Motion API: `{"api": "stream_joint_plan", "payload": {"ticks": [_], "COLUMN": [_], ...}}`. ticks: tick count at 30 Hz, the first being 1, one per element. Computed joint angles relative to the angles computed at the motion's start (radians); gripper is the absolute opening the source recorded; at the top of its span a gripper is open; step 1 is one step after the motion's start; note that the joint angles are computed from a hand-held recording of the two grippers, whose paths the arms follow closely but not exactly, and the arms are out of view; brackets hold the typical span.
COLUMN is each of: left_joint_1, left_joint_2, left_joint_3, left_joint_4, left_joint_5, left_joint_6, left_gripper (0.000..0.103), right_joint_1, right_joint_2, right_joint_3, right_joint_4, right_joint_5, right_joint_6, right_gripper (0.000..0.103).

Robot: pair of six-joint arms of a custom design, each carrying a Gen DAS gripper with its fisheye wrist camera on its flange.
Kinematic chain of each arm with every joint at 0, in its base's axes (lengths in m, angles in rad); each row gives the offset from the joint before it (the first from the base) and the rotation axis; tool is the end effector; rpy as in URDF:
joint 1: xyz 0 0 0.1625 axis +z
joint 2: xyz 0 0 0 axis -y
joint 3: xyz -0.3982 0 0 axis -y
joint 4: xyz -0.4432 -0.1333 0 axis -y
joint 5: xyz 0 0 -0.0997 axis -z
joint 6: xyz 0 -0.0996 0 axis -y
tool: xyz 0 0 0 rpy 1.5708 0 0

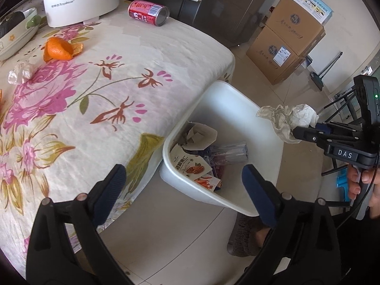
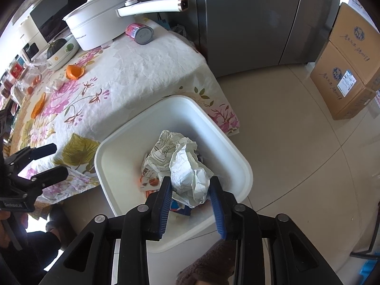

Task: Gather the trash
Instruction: 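Move both open tools back over the table toward the orange peels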

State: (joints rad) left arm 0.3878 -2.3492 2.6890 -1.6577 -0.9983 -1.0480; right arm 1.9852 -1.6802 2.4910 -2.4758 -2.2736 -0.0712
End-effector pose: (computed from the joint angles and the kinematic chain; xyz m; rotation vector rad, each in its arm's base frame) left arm -0.1272 -0.2542 0.1923 0.2741 2.6031 -0.5452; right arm 0.2114 -0.3093 0.1708 0.5483 -2.3898 0.2673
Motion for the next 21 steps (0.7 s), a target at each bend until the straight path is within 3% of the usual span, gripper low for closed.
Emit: {"api": "stream_joint_plan", "payload": {"ticks": [2, 3, 15, 21], "left_joint_1": [-0.016, -0.024, -0.122, -0.169], "left_joint_2": [-0.041, -0.064, -0.319, -0.376], "left_joint_3": [-0.004, -0.006, -0.064, -0.122], "left_joint_4": [0.061, 0.093, 0.52, 0.759], "left_joint_5": [0.01, 0.015, 0.065, 0.093], "left_joint_6": [-0.031, -0.046, -0.279, -0.44], "left_gripper": [0.098, 0.098, 0.1, 0.1], "right_joint_1": [0.004, 0.009, 0.098, 0.147], "right_joint_2": [0.012, 0.019, 0.146, 0.226], "right_joint_3": [-0.008, -0.012, -0.064, -0.101], "right_joint_4": [0.005, -0.001, -0.038, -0.076], "right_joint_5": [0.005, 0.006, 0.005, 0.004], "right_joint_6": [0.026, 0.034, 0.066, 0.082], "right_gripper": [0.06, 0.062, 0.075, 0.078]}}
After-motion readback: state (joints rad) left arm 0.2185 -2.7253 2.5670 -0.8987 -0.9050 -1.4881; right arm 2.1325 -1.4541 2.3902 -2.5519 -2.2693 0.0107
